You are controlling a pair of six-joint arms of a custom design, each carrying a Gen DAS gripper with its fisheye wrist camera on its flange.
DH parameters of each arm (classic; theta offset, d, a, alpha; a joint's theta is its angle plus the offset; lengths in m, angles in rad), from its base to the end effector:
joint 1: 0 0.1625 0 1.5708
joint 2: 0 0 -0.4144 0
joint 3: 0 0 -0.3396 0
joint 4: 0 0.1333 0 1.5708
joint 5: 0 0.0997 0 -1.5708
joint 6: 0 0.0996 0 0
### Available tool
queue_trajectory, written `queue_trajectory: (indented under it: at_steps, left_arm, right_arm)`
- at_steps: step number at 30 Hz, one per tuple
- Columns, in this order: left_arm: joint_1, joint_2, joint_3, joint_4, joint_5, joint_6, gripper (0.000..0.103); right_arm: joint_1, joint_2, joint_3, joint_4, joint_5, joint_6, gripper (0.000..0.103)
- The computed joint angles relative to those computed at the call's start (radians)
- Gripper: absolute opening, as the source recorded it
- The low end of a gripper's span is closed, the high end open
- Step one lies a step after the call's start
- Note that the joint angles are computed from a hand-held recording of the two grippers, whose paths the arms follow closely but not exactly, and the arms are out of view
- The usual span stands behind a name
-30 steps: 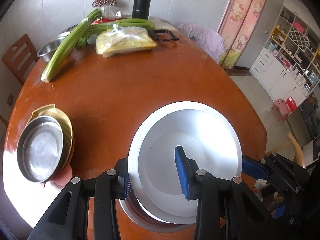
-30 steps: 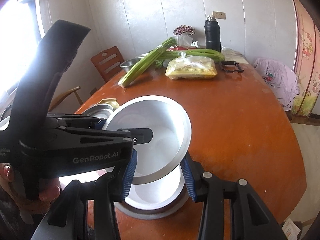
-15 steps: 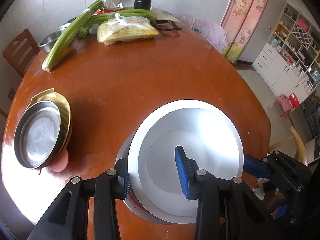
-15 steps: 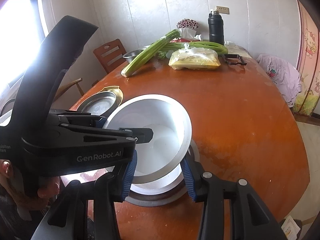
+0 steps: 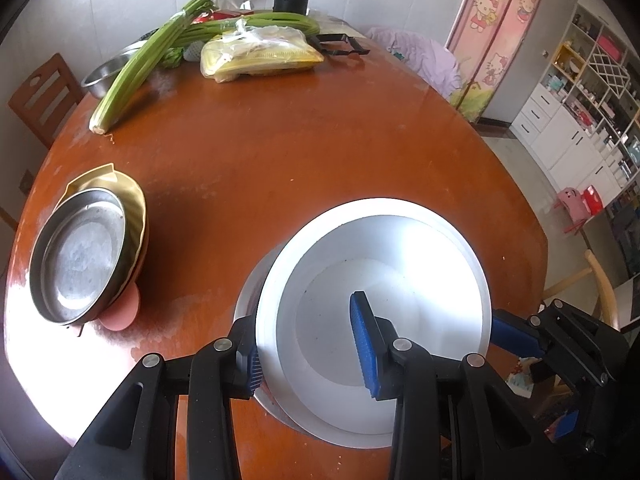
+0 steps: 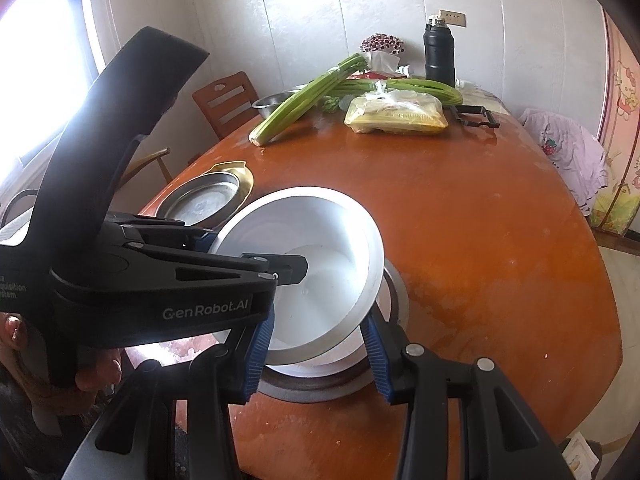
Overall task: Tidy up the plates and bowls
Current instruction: 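Lower the red-printed bowl into the white bowl and open the left tool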
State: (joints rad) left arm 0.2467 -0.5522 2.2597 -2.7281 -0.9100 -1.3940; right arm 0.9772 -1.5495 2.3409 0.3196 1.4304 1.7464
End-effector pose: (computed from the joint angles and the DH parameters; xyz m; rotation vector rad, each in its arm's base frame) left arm -0.2923 -0.2741 -0.0757 0.1481 2.4031 -0.6614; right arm 0.0091 -0.2497 0.2026 1.1289 -2.5466 0.5195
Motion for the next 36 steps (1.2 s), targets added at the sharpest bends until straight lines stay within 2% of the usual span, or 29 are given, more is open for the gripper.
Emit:
queue_trajectory:
  at_steps: [9,14,22,32,36]
  left_arm:
    - [-0.005,0.012,0.011,-0.021,-0.009,-0.002,0.039]
    - [-0.013,0.018,0.007,0.01,-0.001,-0.011,0.039]
    - [-0.002,0.028,0.033,-0.056,-0.011,0.003,0.039]
    - [-0.021,0.007,0.084,-0.085,0.001,-0.044,0.039]
    - [-0.021,0.002,0.115,-0.132,0.001,-0.06,0.039]
  right_arm:
    - [0.009,0.025,-0.003,-0.019,0.026,0.003,0.045]
    - [0.013,0.034,0.0,-0.041,0.042,0.007,0.045]
    - [0.013,0.053,-0.001,-0.069,0.067,0.017,0.045]
    - [0.031,0.048,-0.001,-0.101,0.081,0.028,0.045]
    - [0.028,0.037,-0.002,-0.106,0.073,0.033,0.045]
